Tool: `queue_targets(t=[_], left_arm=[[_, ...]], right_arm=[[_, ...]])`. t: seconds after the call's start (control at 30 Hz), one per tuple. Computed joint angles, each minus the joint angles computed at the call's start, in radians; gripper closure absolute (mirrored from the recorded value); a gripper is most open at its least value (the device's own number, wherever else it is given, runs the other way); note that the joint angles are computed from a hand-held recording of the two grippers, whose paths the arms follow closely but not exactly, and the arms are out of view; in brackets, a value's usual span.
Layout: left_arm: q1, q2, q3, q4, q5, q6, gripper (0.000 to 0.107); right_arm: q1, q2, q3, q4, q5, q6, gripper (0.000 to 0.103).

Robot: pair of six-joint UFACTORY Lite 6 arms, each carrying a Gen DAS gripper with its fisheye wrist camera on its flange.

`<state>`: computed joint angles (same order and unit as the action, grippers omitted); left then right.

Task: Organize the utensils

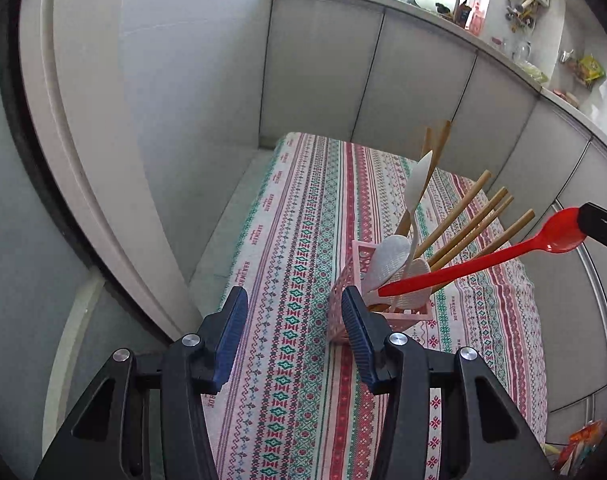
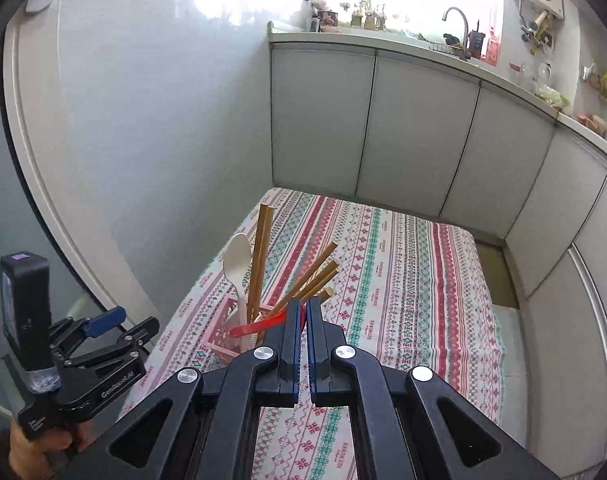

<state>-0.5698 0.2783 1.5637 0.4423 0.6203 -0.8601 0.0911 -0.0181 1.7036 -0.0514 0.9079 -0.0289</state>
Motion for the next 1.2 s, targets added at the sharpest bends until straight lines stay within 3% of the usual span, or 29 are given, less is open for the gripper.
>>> queue_targets(t=[0.17, 0.27, 0.43, 0.5, 0.63, 0.83, 0.97, 1.2], left_arm=[[0.015, 0.006, 0.009, -0.04, 0.005, 0.035, 0.056], [0.015, 0.019, 0.029, -0.06, 0.017, 0.059, 0.056], [0.017, 0.053, 0.076, -0.091, 0.043, 0.104, 0.055], [0.008, 0.06, 0.092, -0.096, 0.063, 0.105, 0.054], [-0.016, 0.039, 0.094, -0.12, 0.092, 0.108, 0.047], [-0.148, -0.019, 0.114, -0.006, 0.192, -0.007, 0.031], [-0.287, -0.042, 0.169, 0.114, 0.328, -0.118, 0.018], [-0.532, -0.035, 0.329, 0.243, 0.559, -0.199, 0.006]], right_arm=[[0.078, 0.088, 0.035, -0.068, 0.001, 0.068, 0.1], [0.066, 0.128, 0.049, 0.023, -0.015, 0.019, 0.099], [0.015, 0.128, 0.075, 0.131, 0.016, -0.035, 0.079], [-0.006, 0.079, 0.043, 0.139, 0.003, -0.045, 0.061], [-0.069, -0.006, -0.007, 0.187, 0.023, -0.096, 0.055], [-0.298, -0.157, -0.092, 0.363, 0.11, -0.259, 0.044], [-0.483, -0.25, -0.099, 0.453, 0.202, -0.367, 0.032], [-0.988, -0.379, -0.083, 0.722, 0.448, -0.676, 0.012]])
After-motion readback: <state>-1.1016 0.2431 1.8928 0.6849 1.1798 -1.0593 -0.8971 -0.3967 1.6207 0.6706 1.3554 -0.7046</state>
